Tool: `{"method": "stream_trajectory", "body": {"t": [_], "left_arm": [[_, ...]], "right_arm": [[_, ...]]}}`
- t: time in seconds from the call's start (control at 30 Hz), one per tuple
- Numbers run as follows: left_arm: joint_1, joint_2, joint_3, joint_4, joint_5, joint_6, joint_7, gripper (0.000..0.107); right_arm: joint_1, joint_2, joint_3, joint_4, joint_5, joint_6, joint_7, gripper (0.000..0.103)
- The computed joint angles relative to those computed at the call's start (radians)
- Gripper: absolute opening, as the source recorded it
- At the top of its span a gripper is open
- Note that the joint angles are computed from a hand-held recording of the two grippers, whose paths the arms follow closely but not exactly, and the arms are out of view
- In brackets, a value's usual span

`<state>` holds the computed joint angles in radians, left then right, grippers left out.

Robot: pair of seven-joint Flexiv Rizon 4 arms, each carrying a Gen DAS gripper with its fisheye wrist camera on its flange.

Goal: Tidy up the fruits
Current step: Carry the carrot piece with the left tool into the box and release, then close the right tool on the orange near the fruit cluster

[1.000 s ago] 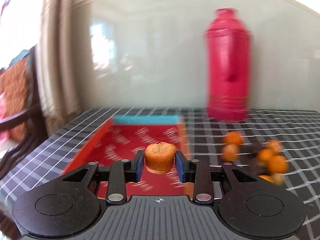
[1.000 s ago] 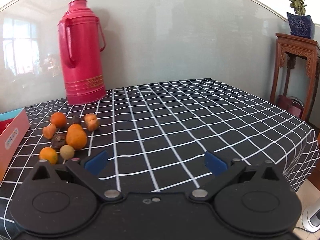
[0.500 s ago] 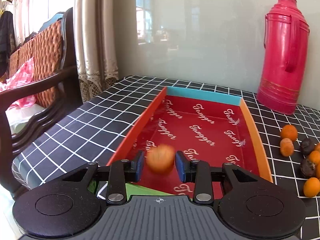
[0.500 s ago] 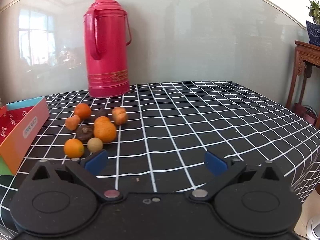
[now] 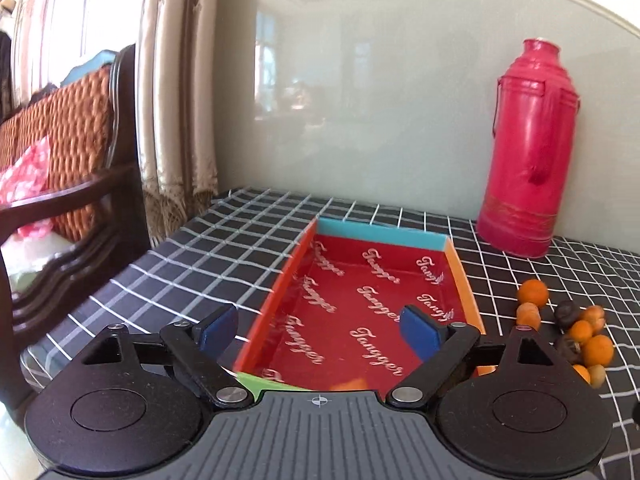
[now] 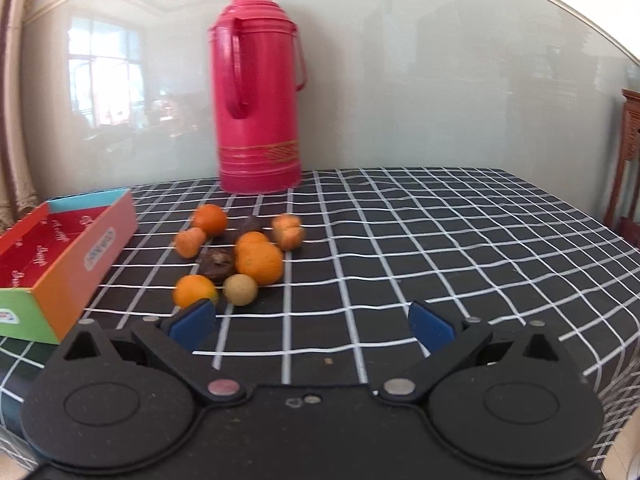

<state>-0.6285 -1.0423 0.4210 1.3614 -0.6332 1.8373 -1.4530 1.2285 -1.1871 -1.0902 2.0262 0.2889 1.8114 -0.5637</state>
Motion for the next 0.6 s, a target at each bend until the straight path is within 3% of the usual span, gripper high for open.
{"method": "stream_trajectory", "body": {"t": [0.1, 0.3, 0.37, 0.47, 0.6], "left_arm": [[0.016, 0.025, -0.035, 0.062, -0.010, 0.081, -0.007, 0.101], [0.031, 0.028, -0.077, 0.106, -0.082, 0.153, 0.038, 0.102], [0.013, 0.017, -0.060, 0.108, -0.135, 0.165, 0.063, 0.102], [0.033, 0.022, -0.093, 0.113, -0.159, 0.190, 0.086, 0.102], [0.046, 0.023, -0.125, 0.114, -0.219, 0.218, 0.117, 0.102]], "right_arm": [[-0.024, 0.017, 0.024, -0.021, -0.011, 0.034, -0.024, 0.097], [-0.072, 0.054, 0.079, -0.084, -0.013, 0.053, -0.085, 0.090], [-0.095, 0.069, 0.104, -0.109, -0.019, 0.051, -0.104, 0.080], [-0.132, 0.090, 0.142, -0.149, -0.042, 0.047, -0.139, 0.067], [-0.161, 0.090, 0.162, -0.204, -0.066, 0.021, -0.177, 0.056]]}}
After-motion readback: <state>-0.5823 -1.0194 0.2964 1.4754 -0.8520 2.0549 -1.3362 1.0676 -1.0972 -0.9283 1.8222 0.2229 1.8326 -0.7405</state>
